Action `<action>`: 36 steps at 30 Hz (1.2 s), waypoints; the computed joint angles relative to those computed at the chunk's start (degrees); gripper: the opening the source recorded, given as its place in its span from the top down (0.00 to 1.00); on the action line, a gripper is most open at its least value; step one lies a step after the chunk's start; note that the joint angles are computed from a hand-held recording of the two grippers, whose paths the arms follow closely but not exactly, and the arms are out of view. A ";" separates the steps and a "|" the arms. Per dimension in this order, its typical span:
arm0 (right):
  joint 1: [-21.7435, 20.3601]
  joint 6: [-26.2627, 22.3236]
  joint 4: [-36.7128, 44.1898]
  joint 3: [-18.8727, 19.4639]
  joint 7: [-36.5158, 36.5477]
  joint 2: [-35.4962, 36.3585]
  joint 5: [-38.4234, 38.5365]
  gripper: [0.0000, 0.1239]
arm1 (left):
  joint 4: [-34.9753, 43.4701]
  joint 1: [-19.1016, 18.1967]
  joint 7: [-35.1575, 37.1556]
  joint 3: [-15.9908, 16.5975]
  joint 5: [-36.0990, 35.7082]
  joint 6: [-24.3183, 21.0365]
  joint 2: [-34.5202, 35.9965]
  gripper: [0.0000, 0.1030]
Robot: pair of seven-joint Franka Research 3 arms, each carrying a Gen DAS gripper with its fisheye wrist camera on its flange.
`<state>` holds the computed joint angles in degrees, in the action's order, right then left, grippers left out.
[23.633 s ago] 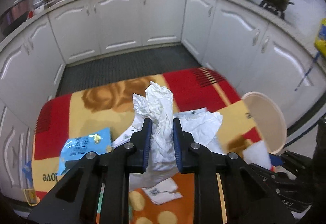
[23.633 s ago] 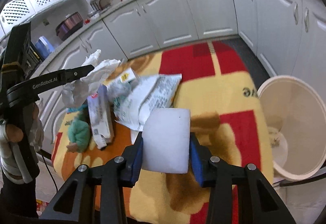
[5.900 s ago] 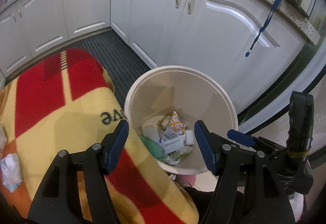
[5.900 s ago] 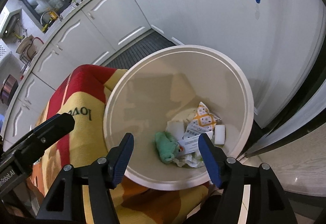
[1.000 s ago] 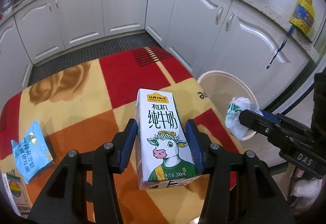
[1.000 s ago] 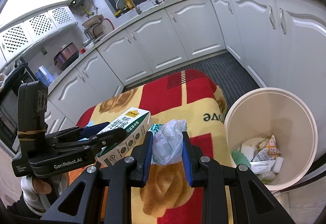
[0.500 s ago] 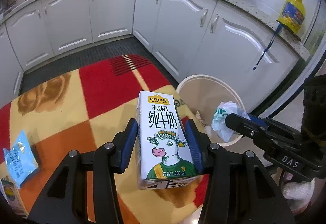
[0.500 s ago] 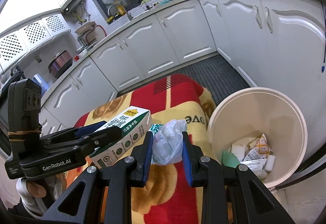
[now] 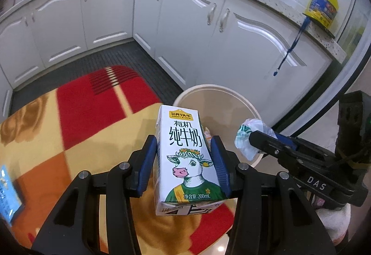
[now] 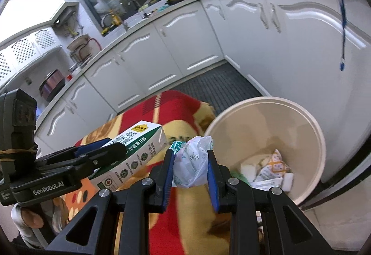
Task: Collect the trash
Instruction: 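Open both grippers over the beige bin to drop carton and bag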
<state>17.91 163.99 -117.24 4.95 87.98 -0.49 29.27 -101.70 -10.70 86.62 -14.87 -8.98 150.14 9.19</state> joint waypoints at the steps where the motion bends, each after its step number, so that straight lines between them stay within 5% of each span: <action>1: -0.19 -0.03 -0.25 -0.19 0.17 -0.06 -0.01 0.79 | 1.02 -0.21 -0.03 -0.15 0.12 -0.41 0.87 0.55; 23: -5.08 -3.18 -1.15 -2.34 4.00 4.06 1.04 0.79 | 23.80 -3.92 -3.41 -2.39 4.49 -11.40 20.39 0.56; 27: -5.41 -3.80 -0.89 -2.71 7.05 5.09 -1.63 0.60 | 24.84 -4.13 -4.35 -2.44 4.71 -11.71 21.41 0.55; 36: -6.02 -4.83 -1.48 -2.56 7.91 4.65 -0.83 0.59 | 22.58 -3.63 -4.04 -2.52 4.59 -11.72 19.58 0.51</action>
<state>11.89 159.16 -118.72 2.39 95.89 4.15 28.44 -79.11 -14.34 82.58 -17.39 -4.39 138.42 28.77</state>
